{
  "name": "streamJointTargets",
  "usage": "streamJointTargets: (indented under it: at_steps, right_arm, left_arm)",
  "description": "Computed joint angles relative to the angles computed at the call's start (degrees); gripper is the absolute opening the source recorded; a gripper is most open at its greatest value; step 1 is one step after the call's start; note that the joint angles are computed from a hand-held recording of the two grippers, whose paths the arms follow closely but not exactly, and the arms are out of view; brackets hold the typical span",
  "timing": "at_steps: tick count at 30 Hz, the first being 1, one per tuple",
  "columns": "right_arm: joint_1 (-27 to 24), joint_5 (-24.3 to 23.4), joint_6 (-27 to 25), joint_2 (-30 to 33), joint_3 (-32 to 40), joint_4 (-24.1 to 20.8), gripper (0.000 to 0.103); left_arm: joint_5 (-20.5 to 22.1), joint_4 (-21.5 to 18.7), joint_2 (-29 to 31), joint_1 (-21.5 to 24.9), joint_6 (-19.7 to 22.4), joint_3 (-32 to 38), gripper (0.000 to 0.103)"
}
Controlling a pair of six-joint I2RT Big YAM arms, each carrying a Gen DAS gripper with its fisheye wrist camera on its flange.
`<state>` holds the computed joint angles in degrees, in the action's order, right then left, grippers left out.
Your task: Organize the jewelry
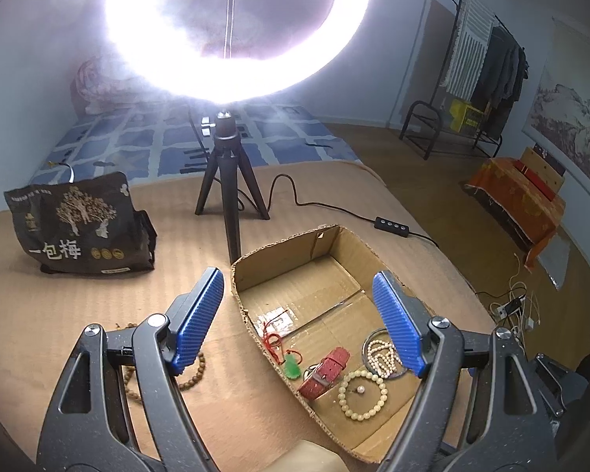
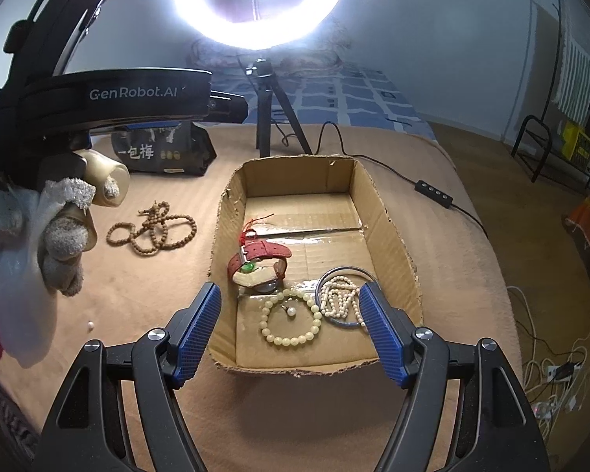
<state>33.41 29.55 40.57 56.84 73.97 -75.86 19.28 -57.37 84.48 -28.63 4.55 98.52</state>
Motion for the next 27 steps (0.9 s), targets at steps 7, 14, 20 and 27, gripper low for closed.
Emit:
streamJointTargets:
  at_steps: [7, 14, 20, 27]
  right_arm:
    - [3.09, 3.11, 1.74, 0.69, 2.75, -3.23, 0.072]
    - [6.28, 5.82, 3.73, 0.94, 4.86, -5.28, 0.072]
    - [7.45, 5.68, 4.87, 1.58, 5.48, -5.37, 0.073]
    - [8.73, 6.21, 4.47, 3.11, 6.7, -3.44, 0.073]
  left_arm:
    - [0.36, -1.47, -2.37, 1.34, 1.93, -0.07, 0.081]
    - [2.09, -4.05, -4.37, 5.57, 5.82, -1.17, 0.081]
    - [4.79, -6.12, -4.6, 11.94, 6.07, -0.8, 0.081]
    - [6.86, -6.98, -5.53, 18.49, 8.82, -1.94, 0.081]
